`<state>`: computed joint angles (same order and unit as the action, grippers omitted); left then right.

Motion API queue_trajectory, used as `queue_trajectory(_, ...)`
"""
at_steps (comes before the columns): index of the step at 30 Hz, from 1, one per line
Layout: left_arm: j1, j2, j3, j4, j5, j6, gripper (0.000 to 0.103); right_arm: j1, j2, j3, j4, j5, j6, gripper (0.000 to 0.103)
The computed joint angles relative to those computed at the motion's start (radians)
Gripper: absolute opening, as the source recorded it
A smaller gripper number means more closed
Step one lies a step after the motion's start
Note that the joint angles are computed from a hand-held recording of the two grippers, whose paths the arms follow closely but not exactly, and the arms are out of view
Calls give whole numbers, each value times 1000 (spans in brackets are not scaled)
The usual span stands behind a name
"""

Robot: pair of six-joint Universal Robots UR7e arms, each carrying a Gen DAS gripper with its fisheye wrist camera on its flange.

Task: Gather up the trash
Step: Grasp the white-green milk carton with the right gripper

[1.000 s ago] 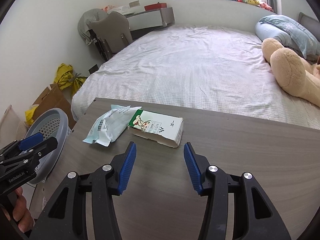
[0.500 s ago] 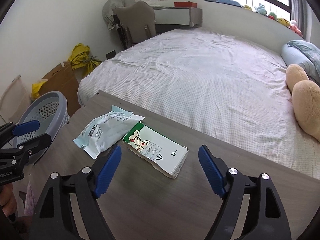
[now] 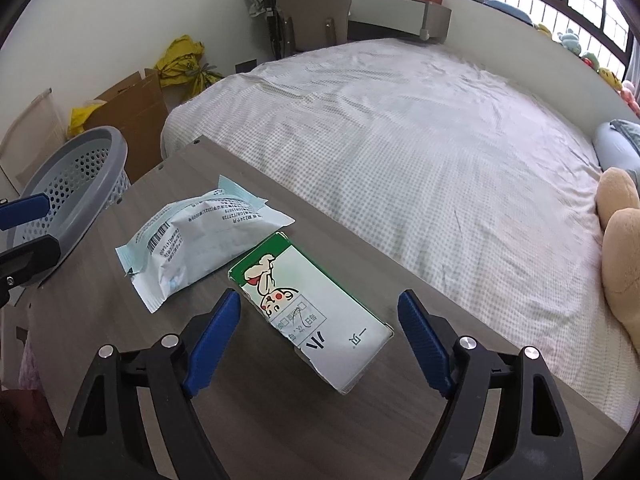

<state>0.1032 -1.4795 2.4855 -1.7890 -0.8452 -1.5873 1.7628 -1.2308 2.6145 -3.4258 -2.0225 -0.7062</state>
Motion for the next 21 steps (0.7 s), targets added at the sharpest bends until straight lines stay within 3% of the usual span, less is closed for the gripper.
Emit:
queue_trajectory(5,-1,3,-1,-1,-1,0,66,-14,6,0,-5,-3,5,58)
queue_trajectory(16,17,32,-3,-46,11,35,66,-48,-36,72,-102,72,128,56)
queue_trajectory(21,50,61,-14,-125,39,106,66,-26,-58,104,-172,36,207,56)
